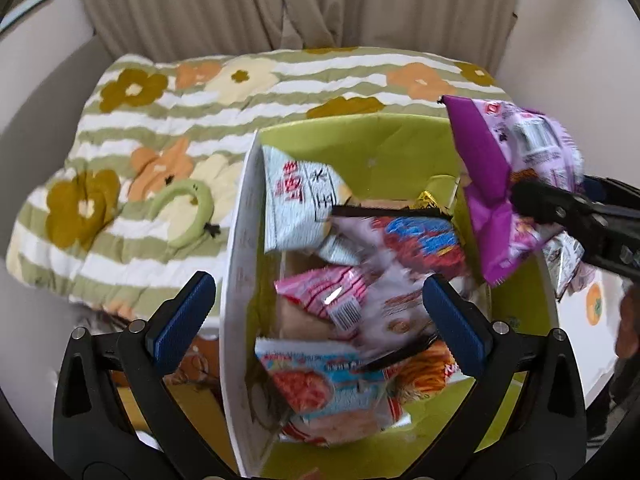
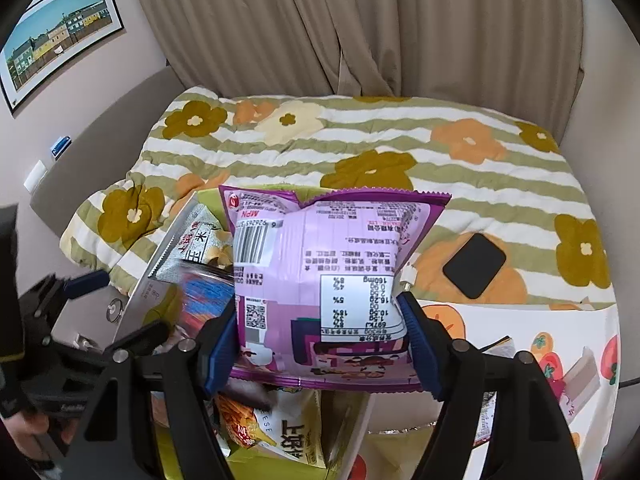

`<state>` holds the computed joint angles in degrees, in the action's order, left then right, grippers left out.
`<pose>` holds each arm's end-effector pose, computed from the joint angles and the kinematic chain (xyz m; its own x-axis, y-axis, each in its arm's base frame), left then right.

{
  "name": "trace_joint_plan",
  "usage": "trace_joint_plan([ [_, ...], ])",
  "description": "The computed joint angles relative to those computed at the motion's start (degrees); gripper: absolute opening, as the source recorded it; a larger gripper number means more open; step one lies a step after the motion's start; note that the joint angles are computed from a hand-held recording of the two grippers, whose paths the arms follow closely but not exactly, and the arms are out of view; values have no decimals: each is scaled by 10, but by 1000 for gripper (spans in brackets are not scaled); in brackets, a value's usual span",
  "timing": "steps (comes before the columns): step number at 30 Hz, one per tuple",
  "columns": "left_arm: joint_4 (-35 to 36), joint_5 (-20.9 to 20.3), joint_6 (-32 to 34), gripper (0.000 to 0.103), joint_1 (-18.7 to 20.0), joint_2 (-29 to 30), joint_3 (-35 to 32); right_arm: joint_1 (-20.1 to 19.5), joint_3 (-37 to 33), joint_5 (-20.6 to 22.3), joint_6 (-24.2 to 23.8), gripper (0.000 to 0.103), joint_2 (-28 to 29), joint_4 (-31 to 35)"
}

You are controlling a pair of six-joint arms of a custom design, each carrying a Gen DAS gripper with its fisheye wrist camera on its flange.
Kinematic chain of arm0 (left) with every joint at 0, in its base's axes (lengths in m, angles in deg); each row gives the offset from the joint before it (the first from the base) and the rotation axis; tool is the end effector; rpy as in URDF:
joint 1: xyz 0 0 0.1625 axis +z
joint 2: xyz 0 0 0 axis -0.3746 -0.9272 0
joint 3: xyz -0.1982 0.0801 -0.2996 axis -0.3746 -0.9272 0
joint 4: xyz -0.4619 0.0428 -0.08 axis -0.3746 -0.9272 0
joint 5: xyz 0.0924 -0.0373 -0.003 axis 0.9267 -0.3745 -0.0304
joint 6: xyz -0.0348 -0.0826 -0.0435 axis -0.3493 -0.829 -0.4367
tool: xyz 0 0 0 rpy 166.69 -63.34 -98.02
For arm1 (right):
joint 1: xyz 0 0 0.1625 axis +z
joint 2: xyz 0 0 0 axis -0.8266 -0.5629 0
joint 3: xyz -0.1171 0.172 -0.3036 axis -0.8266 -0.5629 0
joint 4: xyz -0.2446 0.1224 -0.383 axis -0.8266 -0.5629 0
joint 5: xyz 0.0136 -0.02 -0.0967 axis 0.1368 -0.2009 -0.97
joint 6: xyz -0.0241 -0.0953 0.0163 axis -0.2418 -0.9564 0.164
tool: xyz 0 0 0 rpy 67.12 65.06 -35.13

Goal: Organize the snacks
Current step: 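Carry the Sponge bag and purple bag over the box and release them inside, then withdraw both tools from the box toward the remaining snacks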

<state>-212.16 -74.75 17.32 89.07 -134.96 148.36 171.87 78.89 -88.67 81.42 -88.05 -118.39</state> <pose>-0.0484 -0.6248 0.3093 -0.6843 0.2681 -0.6781 0.5277 0.8239 -0.2066 0.3817 -0.6244 -0.0091 -0.8190 -0.0370 0.5726 -0.3457 0.8283 -0.4409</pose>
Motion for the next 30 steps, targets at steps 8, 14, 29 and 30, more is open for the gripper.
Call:
trace_joint_plan([
  [8,11,6,-37,103,6,-7,0,-18,-62,24,-28,71,33,25],
  [14,12,15,-48,103,9,1,-10,-20,-88,30,-46,98,51,14],
  [29,26,16,-80,103,-7,-49,24,4,-22,23,-54,101,13,-44],
  [30,24,16,-79,103,-11,-56,29,8,-15,21,-52,101,8,-47],
])
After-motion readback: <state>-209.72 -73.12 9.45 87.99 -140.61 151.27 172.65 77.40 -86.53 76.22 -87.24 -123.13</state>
